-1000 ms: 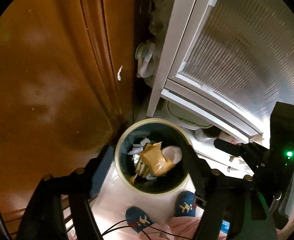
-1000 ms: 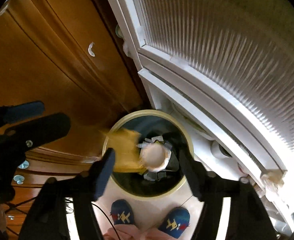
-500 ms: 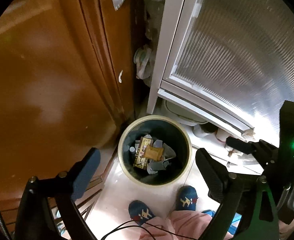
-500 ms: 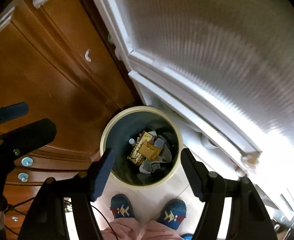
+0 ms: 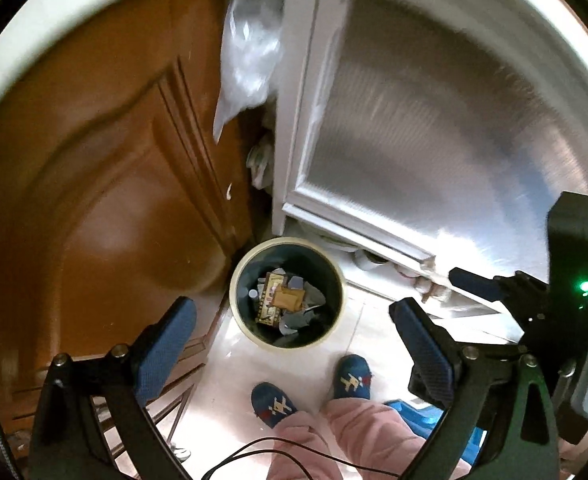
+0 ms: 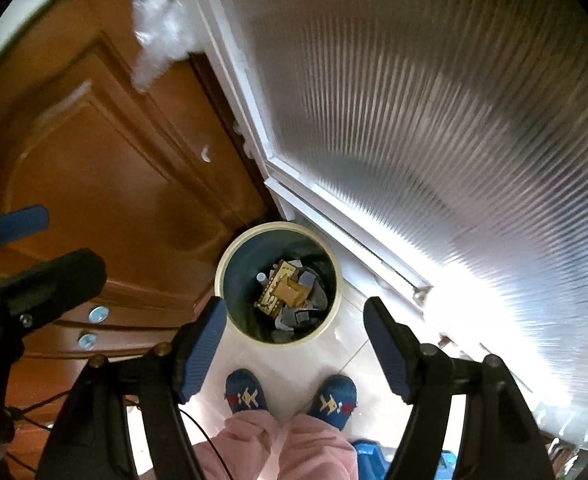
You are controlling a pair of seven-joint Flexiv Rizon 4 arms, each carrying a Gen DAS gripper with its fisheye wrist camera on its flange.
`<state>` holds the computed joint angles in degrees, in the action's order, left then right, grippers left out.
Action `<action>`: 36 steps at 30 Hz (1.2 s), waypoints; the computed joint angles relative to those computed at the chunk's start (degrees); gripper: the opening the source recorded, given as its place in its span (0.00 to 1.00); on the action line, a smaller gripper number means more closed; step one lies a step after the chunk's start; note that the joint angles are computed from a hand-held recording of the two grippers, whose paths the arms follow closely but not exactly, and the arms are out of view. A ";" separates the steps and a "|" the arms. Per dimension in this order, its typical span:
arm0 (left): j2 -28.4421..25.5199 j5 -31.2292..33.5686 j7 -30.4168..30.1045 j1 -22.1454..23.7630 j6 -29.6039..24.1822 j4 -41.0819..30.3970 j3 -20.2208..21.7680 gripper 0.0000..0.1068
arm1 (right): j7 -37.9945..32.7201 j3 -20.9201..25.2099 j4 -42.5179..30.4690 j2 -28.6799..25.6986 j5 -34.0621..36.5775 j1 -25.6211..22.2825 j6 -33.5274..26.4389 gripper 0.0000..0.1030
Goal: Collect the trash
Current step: 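Raise both tools back toward the foil, red bag and can on the counter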
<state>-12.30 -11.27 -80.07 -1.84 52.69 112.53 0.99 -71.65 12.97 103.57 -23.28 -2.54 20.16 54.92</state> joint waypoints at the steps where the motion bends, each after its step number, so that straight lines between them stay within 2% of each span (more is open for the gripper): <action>1: 0.69 -0.08 0.21 0.03 -0.81 -0.26 -0.02 0.92 | -0.53 0.37 -0.39 0.71 0.31 -0.26 -1.22 0.69; 10: 7.59 0.73 1.89 0.32 -8.91 -4.35 0.42 0.93 | -2.04 0.42 -1.95 7.44 1.67 -0.21 -7.46 0.69; 17: 10.95 -0.88 5.69 1.03 -11.04 -8.10 0.63 0.93 | -1.21 -0.60 -3.32 12.50 -0.30 0.24 -9.40 0.69; 25: 12.49 -4.86 13.39 0.76 -7.06 -12.25 0.30 0.93 | 4.31 -1.95 -6.02 16.04 -7.14 1.13 -8.41 0.69; 31: 11.80 -11.61 18.90 0.95 -4.37 -15.77 0.21 0.93 | 7.16 -2.62 -9.13 16.38 -12.50 1.38 -7.86 0.69; 36: 10.18 -13.52 20.34 1.49 -2.84 -19.57 -0.07 0.93 | 10.41 -3.51 -12.61 15.35 -17.24 1.83 -8.35 0.69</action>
<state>-2.12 -24.80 -59.73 -0.35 49.85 92.95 0.92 -61.24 9.46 90.95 -7.93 -19.78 21.98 46.57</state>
